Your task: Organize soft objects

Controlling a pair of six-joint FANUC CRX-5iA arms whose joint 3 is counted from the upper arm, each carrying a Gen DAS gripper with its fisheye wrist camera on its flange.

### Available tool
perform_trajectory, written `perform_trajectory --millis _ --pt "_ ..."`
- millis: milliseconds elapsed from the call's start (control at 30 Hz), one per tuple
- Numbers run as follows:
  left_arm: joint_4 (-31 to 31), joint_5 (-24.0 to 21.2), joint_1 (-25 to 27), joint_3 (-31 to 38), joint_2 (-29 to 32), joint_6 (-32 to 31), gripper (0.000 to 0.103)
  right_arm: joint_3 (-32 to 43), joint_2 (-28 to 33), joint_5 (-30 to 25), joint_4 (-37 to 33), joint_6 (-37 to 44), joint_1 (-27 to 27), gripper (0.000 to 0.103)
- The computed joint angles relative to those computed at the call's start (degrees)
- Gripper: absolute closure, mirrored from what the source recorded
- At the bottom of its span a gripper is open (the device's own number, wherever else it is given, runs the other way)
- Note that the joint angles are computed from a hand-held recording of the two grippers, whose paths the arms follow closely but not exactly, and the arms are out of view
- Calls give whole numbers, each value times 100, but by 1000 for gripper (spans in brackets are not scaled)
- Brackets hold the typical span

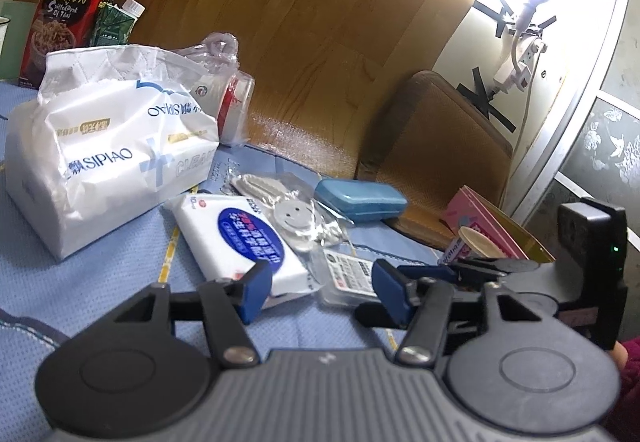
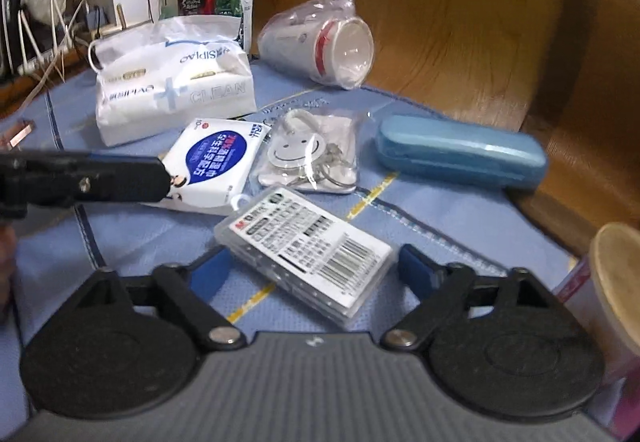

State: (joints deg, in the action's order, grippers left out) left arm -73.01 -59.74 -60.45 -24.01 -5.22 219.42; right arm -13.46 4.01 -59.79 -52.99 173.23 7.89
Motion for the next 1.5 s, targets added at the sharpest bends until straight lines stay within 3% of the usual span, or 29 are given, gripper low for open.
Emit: perform_trajectory --millis 133,233,300,400,467,567,633,667,700,800,1000,1133,1167,1200,1233,1300,1500 --pt "15 -19 -10 28 25 -38 47 -165 -194 -36 -10 -169 -165 39" --pt "13 -8 -4 22 18 -40 47 -427 -477 -16 -30 -222 -302 55" --pt "18 -8 -6 25 20 -48 47 -527 -575 -152 -87 -247 -461 70" --pt "27 -27 -14 35 27 -59 46 -663 -720 -550 -146 -283 -730 80" --pt "10 -61 -45 37 35 -31 46 -693 -734 -1077 -267 -83 -1006 78" --pt "1 -80 -66 33 34 23 46 -778 -851 -1259 -444 325 -1235 75" --pt "-7 -78 -71 17 20 75 46 -822 -909 -1128 -676 664 -1357 54" --pt "-5 -69 -65 12 14 84 46 -822 -908 -1059 -770 774 -1375 35" --pt "-2 -62 -59 9 11 86 46 -773 -834 -1079 -880 934 -1409 26" --pt "1 -43 -46 4 5 63 46 -612 -613 -940 -976 1262 -1188 24" --pt "4 -3 -23 7 1 59 46 -320 -226 -304 -618 1036 -425 22" --pt "3 47 1 -13 -22 44 46 -437 -379 -121 -554 1102 -301 37" --pt "7 54 6 -15 -24 30 46 -519 -471 -117 -585 1193 -324 45" --pt "10 56 7 -11 -22 16 46 -580 -536 -170 -650 1344 -393 61" --pt "13 55 6 -8 -20 4 46 -631 -606 -253 -681 1434 -456 68" --pt "16 50 2 -5 -16 -5 46 -748 -765 -282 -603 1297 -457 97" --pt "-20 28 -30 -43 -44 135 46 -853 -875 -562 -639 1407 -653 93"
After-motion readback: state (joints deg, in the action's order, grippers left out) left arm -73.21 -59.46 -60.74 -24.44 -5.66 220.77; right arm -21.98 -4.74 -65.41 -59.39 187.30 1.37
